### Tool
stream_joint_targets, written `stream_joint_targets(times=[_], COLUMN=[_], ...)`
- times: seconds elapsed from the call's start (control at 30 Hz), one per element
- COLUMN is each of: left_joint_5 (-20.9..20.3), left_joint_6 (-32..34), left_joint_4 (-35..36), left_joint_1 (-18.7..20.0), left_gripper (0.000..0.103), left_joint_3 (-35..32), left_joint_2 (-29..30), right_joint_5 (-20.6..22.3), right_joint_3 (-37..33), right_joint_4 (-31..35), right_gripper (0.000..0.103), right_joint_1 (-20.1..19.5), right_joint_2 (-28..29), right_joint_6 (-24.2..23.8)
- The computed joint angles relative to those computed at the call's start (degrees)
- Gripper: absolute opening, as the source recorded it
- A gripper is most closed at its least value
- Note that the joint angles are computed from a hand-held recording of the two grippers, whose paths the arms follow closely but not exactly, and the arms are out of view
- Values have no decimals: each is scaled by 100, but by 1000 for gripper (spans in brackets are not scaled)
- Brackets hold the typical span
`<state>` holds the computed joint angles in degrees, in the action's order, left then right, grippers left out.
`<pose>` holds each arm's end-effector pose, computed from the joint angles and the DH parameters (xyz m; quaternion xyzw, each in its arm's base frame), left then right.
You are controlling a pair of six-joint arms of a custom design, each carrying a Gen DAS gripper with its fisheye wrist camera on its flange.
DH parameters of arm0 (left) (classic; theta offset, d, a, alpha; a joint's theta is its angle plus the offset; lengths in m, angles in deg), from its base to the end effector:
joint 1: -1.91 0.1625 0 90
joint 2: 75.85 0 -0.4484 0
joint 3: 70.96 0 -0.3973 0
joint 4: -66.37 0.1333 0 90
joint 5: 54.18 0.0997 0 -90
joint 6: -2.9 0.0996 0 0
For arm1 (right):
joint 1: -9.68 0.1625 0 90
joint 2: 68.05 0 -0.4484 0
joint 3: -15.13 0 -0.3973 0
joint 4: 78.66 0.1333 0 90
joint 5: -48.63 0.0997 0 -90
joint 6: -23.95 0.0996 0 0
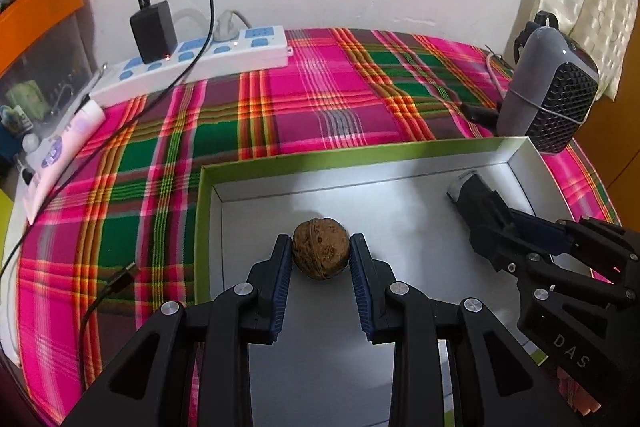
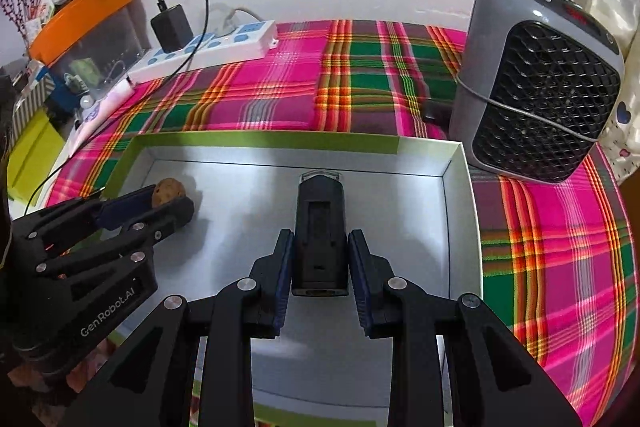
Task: Organize objects
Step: 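Carry the walnut in the left tool and the black cylinder in the right tool into the white box, then open the left tool to drop the walnut while the right tool releases the black cylinder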
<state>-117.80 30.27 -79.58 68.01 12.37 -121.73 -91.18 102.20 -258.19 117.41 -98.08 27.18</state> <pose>-0.1417 -0.7580 0.1898 0.3827 0.8822 -0.1496 0.2298 0.2747 -0.6712 0.0529 -0.0070 -0.8787 0.3230 0.3514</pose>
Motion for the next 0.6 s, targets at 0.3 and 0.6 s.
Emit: stream_joint_targets(times=[0.3, 0.6], left_joint_5=[97, 121], left_joint_6=[72, 67], left_joint_4=[-41, 7], left_joint_1=[1, -5], left_gripper=[27, 29], left_joint_3=[-105, -135], left_joint_2=[133, 135], right_joint_5=[-29, 8], right_joint_3=[-48, -42], right_joint_4=[-48, -112], right_gripper=[29, 29], right_joint_1=[-38, -45], right_joint_2=[29, 31], right_joint_6=[-81, -116])
